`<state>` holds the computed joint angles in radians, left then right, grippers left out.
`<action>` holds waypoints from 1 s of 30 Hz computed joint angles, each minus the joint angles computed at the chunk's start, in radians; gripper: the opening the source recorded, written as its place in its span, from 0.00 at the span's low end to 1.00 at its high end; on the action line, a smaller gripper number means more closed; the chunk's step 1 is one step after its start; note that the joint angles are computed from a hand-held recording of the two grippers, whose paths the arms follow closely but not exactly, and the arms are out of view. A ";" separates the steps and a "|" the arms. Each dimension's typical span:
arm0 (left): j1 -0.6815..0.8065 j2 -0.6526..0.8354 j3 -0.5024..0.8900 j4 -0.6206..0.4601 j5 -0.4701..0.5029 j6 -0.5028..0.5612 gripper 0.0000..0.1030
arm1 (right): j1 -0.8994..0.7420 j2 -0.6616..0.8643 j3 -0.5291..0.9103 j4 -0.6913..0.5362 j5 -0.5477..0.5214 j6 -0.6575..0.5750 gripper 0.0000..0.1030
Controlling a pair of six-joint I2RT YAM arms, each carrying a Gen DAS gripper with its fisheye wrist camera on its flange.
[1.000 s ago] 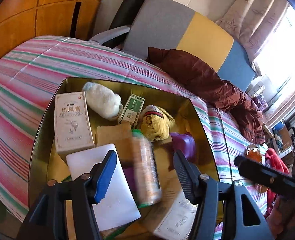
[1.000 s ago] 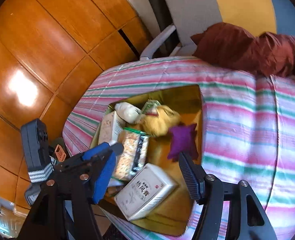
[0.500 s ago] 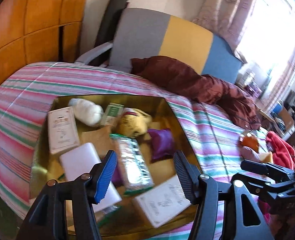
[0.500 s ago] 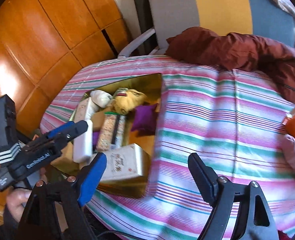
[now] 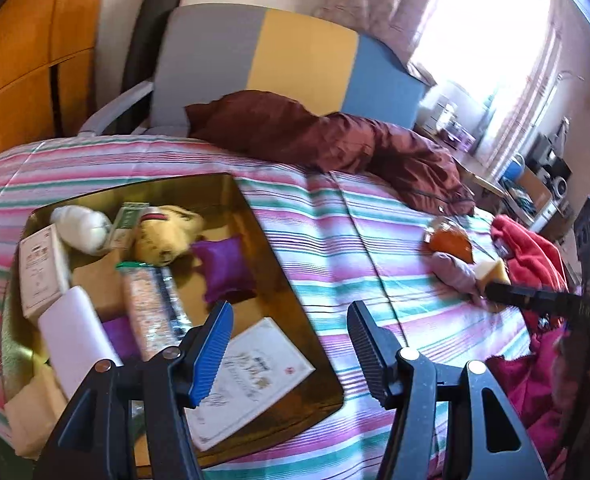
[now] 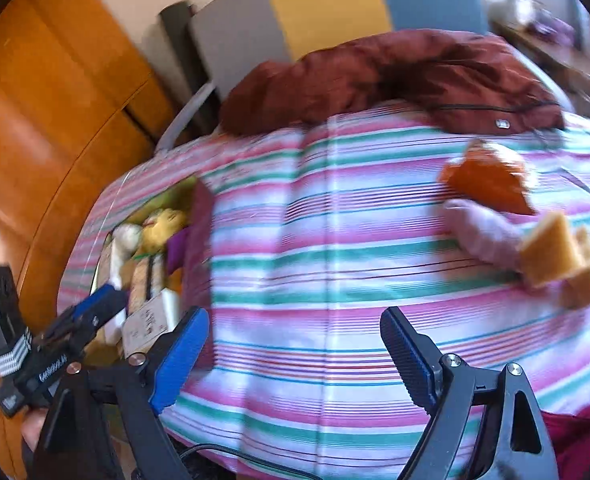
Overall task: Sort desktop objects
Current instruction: 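Move both tools back from the tray toward the item pile, then grasp the yellow sponge with the right tool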
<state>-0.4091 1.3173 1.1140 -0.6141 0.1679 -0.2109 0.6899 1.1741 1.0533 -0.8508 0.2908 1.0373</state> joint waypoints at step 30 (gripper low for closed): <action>-0.182 0.171 0.129 -0.052 -0.047 0.022 0.58 | -1.016 -0.247 -0.353 0.077 -0.515 -0.268 0.76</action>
